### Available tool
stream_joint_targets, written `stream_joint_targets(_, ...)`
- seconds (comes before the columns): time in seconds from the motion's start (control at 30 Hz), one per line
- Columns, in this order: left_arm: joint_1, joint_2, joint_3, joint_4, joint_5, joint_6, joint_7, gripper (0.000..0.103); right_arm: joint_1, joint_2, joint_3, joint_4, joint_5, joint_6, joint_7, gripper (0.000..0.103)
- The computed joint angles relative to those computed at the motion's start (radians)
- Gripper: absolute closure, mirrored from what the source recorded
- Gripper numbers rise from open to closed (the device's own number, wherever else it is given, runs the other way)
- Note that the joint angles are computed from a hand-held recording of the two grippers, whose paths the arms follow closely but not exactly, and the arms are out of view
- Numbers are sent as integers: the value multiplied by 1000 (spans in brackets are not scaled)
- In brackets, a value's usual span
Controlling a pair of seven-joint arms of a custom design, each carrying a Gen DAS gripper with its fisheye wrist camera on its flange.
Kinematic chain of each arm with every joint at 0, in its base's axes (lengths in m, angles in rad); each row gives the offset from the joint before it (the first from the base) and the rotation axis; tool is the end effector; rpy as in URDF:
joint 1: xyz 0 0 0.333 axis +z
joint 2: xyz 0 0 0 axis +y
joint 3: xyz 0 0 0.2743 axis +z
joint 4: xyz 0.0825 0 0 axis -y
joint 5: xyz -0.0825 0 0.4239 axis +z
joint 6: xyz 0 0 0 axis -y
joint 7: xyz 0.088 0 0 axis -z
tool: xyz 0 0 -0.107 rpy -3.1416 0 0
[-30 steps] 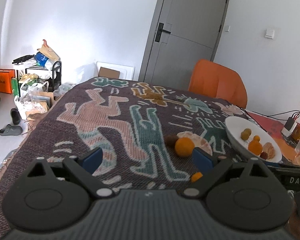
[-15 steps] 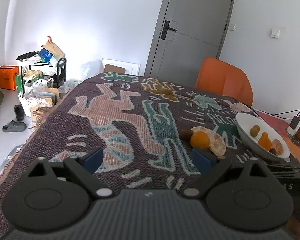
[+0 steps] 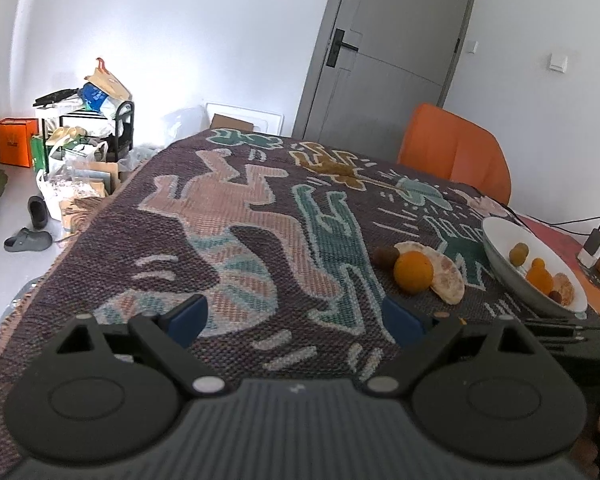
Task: Organize fruits
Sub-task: 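Grasp a small orange with the right tool while the left tool grasps a large orange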
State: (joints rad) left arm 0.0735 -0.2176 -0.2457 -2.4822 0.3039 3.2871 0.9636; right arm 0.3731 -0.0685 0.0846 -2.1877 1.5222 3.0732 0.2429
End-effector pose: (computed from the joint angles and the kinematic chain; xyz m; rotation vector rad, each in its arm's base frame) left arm 0.5215 -0.1236 0.4216 -1.7522 1.6065 -1.1132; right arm 0.5436 0.1785 0.4066 -1.7408 1.2773 -0.4742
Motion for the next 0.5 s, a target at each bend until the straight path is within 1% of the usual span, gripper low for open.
stream_joint_targets(0.13, -68, 37, 55, 37, 5, -1, 12, 15, -8, -14, -8, -1, 62, 2, -46, 81)
stream_joint_targets(0.2, -85, 61, 63, 63, 7, -2, 18, 17, -13, -20, -10, -2, 84, 5, -62, 81)
stream_joint_targets(0.27, -163, 86, 132, 87, 6, 0, 30, 22, -19, -23, -13, 1, 111, 7, -85, 81)
stream_joint_targets(0.3, -217, 99, 180, 101, 1, -4, 37, 25, -22, -24, -13, 3, 123, 8, -95, 81)
stream_joint_targets(0.33, -242, 110, 201, 113, -5, -7, 44, 27, -25, -28, -13, 2, 137, 9, -106, 81)
stream_joint_targets(0.37, -252, 121, 205, 126, -11, -8, 49, 29, -29, -30, -14, 2, 144, 7, -112, 81)
stream_joint_targets(0.4, -280, 133, 227, 138, -20, -10, 60, 31, -33, -32, -15, 1, 149, 5, -117, 81)
stream_joint_targets(0.43, -281, 144, 222, 152, -26, -13, 66, 33, -36, -35, -15, 1, 154, 5, -122, 81)
stream_joint_targets(0.5, -362, 165, 284, 175, -85, -21, 127, 35, -42, -31, -16, 9, 168, 5, -131, 81)
